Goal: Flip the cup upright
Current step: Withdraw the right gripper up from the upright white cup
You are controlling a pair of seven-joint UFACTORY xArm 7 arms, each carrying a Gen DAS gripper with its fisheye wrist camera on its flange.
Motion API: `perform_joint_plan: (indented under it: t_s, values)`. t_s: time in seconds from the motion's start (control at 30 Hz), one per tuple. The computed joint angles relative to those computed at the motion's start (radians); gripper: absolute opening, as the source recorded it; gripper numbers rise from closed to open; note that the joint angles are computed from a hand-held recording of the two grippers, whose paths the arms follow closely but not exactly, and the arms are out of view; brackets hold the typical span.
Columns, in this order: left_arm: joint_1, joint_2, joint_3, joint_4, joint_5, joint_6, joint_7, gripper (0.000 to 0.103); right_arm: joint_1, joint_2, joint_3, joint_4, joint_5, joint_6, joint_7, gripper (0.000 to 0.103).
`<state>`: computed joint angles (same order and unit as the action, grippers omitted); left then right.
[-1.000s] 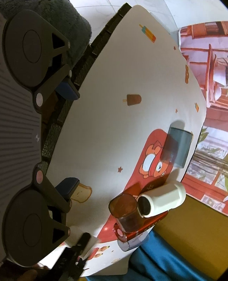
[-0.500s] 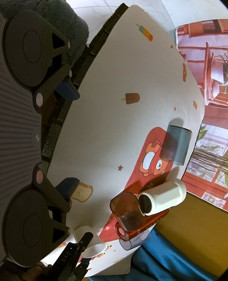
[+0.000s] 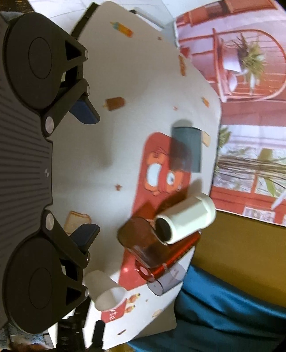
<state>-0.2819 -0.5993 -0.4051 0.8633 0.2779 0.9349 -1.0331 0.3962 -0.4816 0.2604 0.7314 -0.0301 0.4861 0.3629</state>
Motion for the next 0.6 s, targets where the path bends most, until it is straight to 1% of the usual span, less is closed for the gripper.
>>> perform_joint_plan:
  t_s: [0.13,0.23,0.43,0.6]
  values:
    - [0.007,0.020,-0.006,0.036,0.032,0.002,0.030,0.103,0.003,-0.021,0.009,0.013,0.008,0.036,0.033,0.103]
    - [0.017,0.030,-0.015,0.057,0.059,0.022,0.040,0.103,0.005,-0.023,0.013,0.026,0.024,0.057,0.067,0.103]
    - [0.005,0.012,0.004,0.045,0.037,0.030,0.054,0.103,0.008,-0.024,0.025,0.033,0.021,0.071,0.109,0.103]
    - [-0.001,0.003,-0.004,0.041,0.017,0.055,0.045,0.103,0.007,-0.031,0.035,0.030,0.007,0.080,0.133,0.103]
